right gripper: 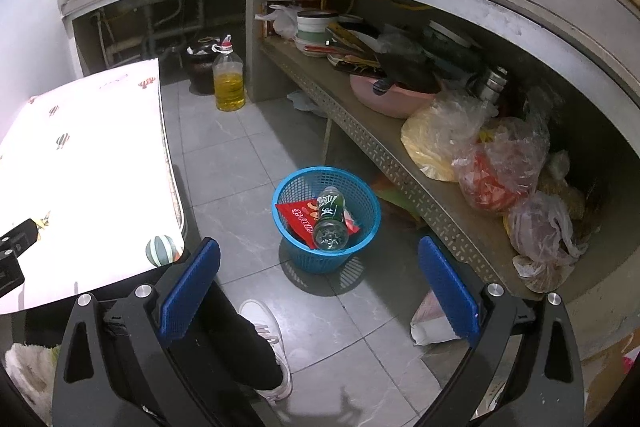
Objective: Collect trash
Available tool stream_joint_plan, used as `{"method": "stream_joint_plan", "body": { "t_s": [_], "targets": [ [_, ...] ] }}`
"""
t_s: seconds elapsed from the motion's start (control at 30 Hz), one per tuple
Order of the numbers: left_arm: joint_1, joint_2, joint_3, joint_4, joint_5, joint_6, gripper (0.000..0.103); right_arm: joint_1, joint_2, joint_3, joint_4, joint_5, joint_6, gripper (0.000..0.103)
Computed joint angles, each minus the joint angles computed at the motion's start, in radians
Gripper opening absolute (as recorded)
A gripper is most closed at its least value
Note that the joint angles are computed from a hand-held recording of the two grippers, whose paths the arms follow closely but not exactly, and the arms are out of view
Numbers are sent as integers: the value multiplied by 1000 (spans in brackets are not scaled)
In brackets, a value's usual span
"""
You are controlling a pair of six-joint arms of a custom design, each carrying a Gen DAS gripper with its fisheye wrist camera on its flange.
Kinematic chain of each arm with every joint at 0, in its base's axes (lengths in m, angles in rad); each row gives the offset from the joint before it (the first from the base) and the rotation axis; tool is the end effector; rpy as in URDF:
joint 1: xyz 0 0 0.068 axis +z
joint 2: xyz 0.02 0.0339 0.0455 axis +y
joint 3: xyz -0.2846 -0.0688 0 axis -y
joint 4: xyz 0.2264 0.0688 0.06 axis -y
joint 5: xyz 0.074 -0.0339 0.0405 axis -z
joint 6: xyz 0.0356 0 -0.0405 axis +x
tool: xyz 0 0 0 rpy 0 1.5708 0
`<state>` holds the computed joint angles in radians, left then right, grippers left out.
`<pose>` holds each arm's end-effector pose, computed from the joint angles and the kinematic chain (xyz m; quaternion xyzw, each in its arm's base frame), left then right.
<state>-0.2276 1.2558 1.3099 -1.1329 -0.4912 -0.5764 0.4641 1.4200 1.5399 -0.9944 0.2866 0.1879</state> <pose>0.2030 -0.0298 0.3634 -0.2216 0.9162 0.1246 0.3097 0.2408 0.1093 0.3985 -0.0798 0.9282 -0.0190 0.3629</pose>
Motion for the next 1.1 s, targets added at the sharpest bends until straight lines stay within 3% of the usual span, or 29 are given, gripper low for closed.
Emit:
{"method": "stream_joint_plan", "body": {
  "t_s": [1.1],
  "targets": [
    [24, 1, -1, -5, 33, -16, 94, 10, 13, 13, 12, 20, -22, 96]
  ]
}}
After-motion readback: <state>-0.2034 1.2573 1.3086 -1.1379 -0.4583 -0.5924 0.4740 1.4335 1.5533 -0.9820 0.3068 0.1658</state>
